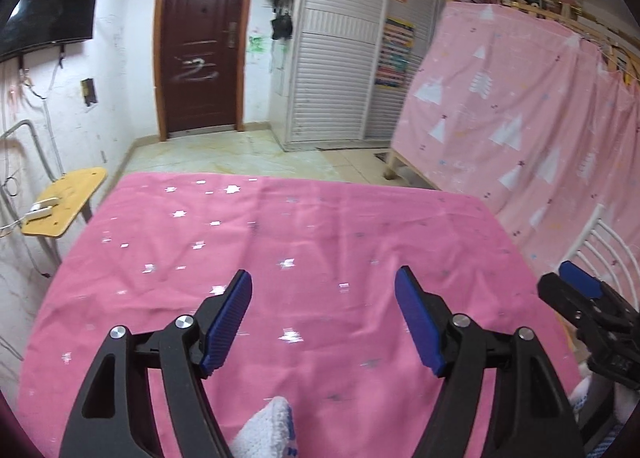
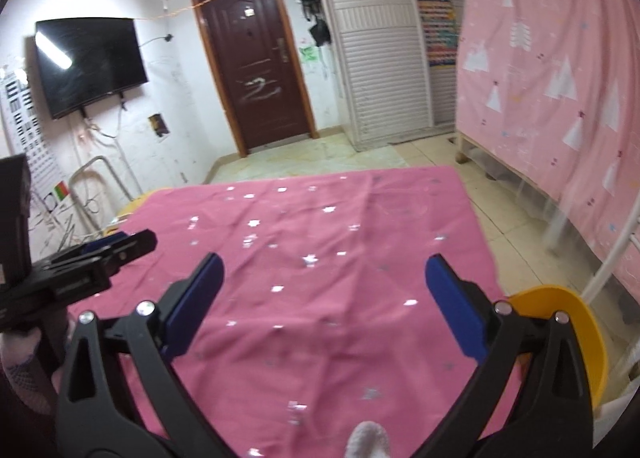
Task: Collect trash
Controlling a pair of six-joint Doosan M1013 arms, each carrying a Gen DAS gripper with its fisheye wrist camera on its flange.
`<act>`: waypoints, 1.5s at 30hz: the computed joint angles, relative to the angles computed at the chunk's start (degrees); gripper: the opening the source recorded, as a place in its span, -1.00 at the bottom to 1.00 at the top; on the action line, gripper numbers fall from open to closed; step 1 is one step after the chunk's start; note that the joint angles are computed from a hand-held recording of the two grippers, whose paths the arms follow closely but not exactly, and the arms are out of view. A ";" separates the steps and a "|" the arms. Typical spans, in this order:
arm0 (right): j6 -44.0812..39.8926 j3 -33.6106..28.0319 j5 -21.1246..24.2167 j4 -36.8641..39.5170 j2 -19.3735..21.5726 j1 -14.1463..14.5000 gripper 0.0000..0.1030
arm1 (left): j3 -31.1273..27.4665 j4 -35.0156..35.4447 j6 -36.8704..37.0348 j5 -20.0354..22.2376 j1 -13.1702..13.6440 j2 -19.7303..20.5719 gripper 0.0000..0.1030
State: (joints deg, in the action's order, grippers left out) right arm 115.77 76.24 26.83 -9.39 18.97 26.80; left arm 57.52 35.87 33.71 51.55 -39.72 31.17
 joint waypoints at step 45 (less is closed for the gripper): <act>1.00 1.56 -4.85 -1.89 -0.16 1.00 0.88 | 3.19 7.54 -5.58 5.22 -0.15 -0.95 0.45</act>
